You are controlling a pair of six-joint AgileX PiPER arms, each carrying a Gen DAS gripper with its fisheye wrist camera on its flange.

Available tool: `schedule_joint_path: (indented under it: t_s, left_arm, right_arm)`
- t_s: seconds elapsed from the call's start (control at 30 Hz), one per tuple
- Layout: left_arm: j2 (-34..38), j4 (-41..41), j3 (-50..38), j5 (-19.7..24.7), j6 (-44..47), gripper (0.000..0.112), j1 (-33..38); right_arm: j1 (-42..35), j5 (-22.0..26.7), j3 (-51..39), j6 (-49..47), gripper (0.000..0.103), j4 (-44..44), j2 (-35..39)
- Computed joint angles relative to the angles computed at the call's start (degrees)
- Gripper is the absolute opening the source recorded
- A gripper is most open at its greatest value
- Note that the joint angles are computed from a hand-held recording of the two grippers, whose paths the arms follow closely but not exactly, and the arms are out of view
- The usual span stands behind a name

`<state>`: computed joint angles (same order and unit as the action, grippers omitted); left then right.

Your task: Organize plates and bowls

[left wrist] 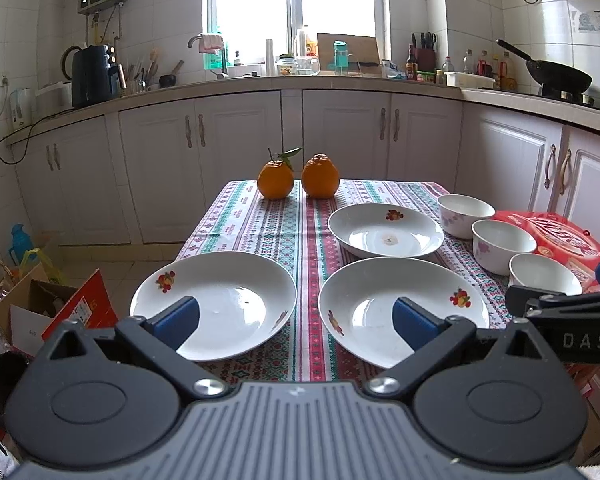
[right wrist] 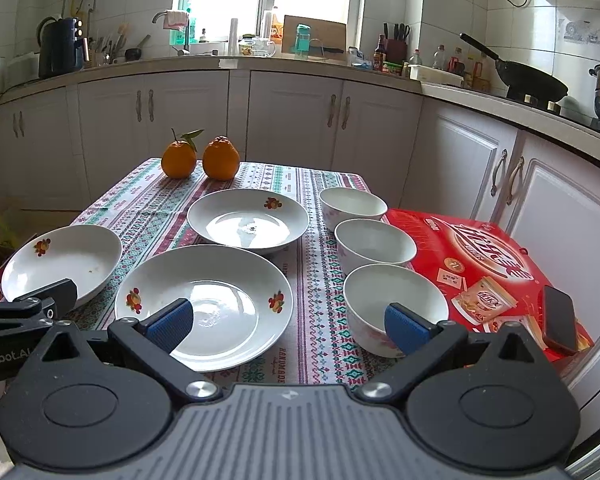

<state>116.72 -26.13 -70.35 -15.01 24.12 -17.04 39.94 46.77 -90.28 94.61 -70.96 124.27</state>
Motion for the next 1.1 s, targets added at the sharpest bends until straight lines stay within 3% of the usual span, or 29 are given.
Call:
schedule_joint_path:
  t_s: [1.1]
  left_arm:
    - [0.0, -0.3, 0.3, -0.3, 0.3, 0.102, -0.2]
  right_arm:
    - [0.2, 0.9, -0.3, -0.2, 0.103, -0.2, 0.2]
